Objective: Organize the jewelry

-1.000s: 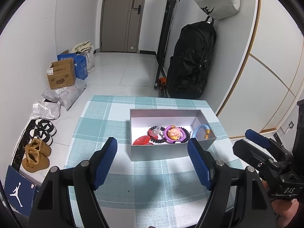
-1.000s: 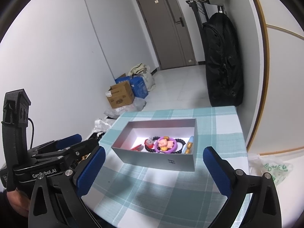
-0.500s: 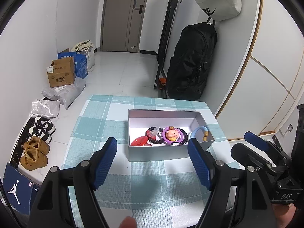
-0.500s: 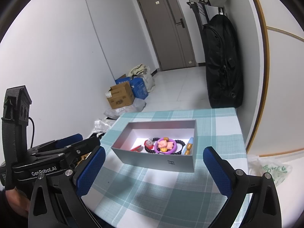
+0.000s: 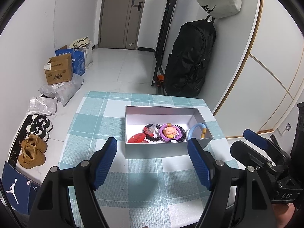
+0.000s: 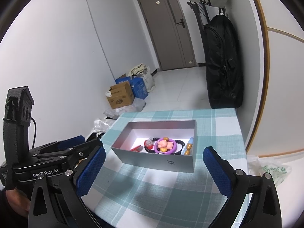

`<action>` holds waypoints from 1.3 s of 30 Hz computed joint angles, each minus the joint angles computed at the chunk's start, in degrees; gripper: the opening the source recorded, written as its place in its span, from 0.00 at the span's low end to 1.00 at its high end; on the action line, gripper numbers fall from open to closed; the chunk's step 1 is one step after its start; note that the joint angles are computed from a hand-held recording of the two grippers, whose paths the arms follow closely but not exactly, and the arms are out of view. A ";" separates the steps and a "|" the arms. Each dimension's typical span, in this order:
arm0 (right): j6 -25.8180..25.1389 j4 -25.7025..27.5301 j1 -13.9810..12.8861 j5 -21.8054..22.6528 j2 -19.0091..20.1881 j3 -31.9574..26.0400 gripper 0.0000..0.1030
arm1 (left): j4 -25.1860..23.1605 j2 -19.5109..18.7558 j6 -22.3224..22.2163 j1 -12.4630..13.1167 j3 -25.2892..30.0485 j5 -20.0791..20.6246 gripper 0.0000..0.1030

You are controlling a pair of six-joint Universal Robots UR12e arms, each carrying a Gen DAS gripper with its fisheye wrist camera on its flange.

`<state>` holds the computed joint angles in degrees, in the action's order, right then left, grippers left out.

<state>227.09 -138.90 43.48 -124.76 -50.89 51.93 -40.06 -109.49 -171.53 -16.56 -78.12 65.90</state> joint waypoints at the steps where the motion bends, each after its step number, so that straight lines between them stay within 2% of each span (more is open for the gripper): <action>1: 0.00 0.00 0.00 0.00 0.00 0.00 1.00 | -0.03 0.00 0.00 0.00 0.02 -0.01 0.71; 18: 0.49 0.69 0.00 -0.27 0.09 -0.23 1.00 | -0.33 0.13 1.59 -0.15 -0.05 -0.40 0.71; 39: 0.60 0.86 0.05 -0.21 0.15 -0.31 1.00 | -0.16 0.09 1.53 -0.32 0.08 -0.26 0.71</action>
<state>227.70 -138.04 43.54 -124.97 -50.74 51.62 -40.22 -109.40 -170.00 -16.88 -78.04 65.64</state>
